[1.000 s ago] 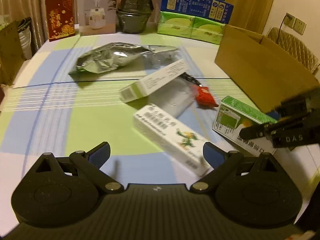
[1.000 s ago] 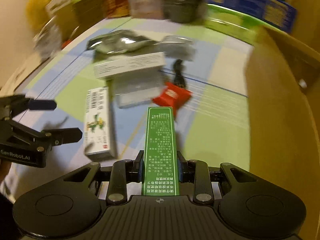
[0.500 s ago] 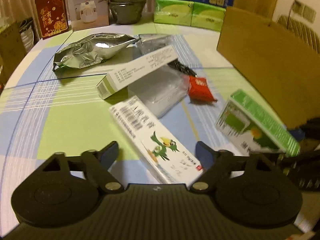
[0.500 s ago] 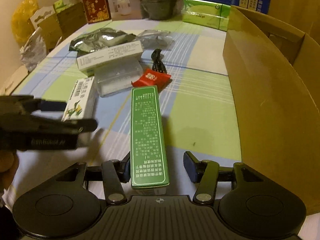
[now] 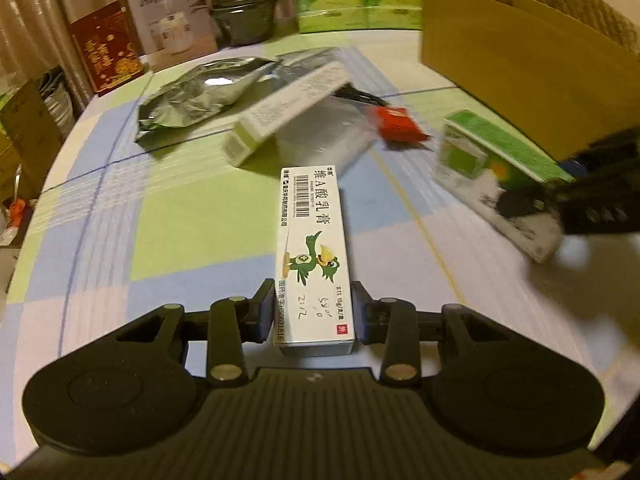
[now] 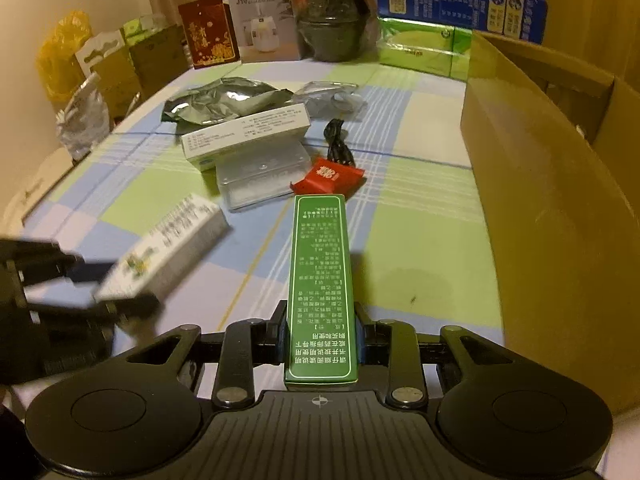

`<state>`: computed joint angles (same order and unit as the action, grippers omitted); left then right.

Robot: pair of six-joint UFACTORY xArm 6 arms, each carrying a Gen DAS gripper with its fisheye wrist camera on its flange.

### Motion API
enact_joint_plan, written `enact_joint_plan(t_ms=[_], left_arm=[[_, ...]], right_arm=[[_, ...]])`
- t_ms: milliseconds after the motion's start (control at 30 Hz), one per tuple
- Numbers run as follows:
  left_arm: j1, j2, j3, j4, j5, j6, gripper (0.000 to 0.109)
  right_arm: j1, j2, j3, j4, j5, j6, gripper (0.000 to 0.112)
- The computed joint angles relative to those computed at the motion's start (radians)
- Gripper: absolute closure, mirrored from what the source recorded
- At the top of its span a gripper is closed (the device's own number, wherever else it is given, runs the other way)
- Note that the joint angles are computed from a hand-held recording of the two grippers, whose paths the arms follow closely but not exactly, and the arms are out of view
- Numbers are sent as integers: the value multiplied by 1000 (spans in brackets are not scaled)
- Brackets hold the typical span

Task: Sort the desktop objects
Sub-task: 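Grasp the green medicine box with the right tool while the left tool grasps the white bird-print box, then carry both boxes over the cardboard box with both tools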

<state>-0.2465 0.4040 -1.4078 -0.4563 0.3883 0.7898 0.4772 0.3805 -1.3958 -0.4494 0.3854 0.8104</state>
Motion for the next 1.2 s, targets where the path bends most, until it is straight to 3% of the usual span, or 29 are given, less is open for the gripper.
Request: enact_joint_plan(t_ms=[167, 433, 633, 967, 1200], left_arm=[[-20, -54, 84, -84, -37, 73, 75], [-16, 3, 9, -137, -21, 68, 74], [-24, 39, -35, -124, -21, 70, 75], [-24, 49, -45, -132, -24, 64, 76], [-32, 17, -5, -148, -34, 104, 76]], right_arm=[[10, -6, 9, -39, -3, 38, 84], [5, 22, -16, -112, -2, 84, 81], [14, 53, -56, -180, 31, 68, 81], [20, 73, -79, -181, 60, 70, 84], [23, 44, -58, -301, 68, 187, 85]])
